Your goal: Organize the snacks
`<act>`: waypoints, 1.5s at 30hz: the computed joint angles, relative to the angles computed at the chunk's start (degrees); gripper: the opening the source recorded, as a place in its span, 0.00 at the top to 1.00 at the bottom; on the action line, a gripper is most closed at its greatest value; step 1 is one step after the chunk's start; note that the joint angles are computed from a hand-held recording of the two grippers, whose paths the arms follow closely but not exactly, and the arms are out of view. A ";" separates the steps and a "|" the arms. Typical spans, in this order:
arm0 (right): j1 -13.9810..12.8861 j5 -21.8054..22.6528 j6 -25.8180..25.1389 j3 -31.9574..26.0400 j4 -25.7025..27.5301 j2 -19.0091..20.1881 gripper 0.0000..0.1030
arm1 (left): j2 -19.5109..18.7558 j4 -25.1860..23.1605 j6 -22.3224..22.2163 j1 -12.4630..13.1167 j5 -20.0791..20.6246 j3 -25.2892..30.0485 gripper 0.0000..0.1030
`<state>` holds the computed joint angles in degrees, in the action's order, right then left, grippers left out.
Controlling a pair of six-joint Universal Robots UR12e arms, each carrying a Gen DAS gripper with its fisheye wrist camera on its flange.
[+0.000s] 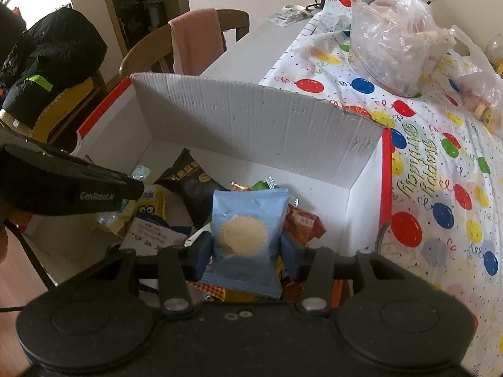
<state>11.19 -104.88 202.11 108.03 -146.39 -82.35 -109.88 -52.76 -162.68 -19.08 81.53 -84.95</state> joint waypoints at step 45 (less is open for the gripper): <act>5.10 -6.87 3.49 8.24 -16.60 -11.01 0.00 | 14.61 16.25 -3.03 5.70 -14.20 -14.28 0.15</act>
<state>16.29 -111.75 205.60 116.27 -162.99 -93.36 -95.27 -36.51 -165.70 -13.38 67.33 -99.23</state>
